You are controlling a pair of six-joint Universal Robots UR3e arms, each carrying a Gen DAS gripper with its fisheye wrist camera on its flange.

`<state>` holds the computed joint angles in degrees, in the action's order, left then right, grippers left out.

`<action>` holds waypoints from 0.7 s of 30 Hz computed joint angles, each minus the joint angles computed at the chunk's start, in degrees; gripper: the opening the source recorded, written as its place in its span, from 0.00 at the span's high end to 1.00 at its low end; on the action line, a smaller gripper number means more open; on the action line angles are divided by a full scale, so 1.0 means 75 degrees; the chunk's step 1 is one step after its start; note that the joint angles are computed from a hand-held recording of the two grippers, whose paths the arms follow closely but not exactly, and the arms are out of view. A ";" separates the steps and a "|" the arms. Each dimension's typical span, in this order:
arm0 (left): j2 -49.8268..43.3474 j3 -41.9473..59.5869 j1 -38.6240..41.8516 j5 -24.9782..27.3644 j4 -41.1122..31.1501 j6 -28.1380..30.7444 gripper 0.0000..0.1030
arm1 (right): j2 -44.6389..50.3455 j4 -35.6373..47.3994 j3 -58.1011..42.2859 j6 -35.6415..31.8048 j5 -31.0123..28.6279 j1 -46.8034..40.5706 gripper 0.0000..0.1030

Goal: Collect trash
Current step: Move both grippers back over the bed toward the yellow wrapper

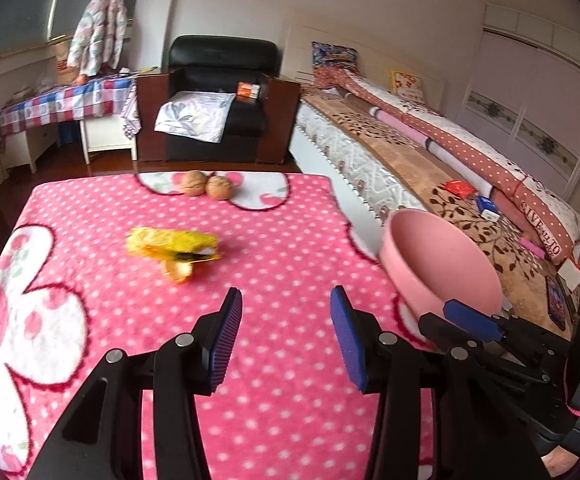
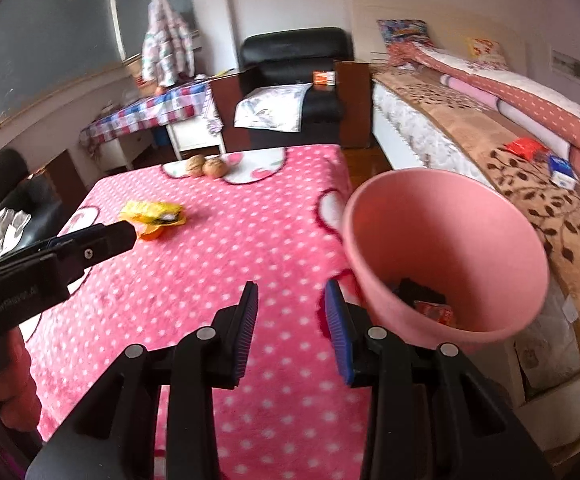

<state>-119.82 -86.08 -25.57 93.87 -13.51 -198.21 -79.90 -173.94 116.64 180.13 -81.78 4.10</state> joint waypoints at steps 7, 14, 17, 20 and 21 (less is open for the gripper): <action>0.0662 -0.1234 0.0414 0.0081 0.0535 0.0011 0.56 | 0.0401 0.0140 -0.0407 0.0180 0.0297 0.0312 0.66; 0.1234 -0.2457 0.0943 0.0055 0.1135 -0.0074 0.56 | 0.1099 0.0546 -0.1299 0.0317 0.0669 0.0635 0.66; 0.1462 -0.2930 0.1188 -0.0044 0.1330 -0.0152 0.56 | 0.1498 0.0894 -0.1891 0.0435 0.0981 0.0779 0.66; 0.1623 -0.3259 0.1371 -0.0126 0.1459 -0.0167 0.56 | 0.1971 0.1192 -0.2574 0.0650 0.1284 0.0923 0.66; 0.1678 -0.3369 0.1434 -0.0168 0.1512 -0.0162 0.56 | 0.2202 0.1345 -0.2917 0.0723 0.1364 0.0993 0.66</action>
<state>-107.23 -111.35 -14.81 92.61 -2.17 -199.43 -63.39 -163.85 94.76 185.56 -71.55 11.55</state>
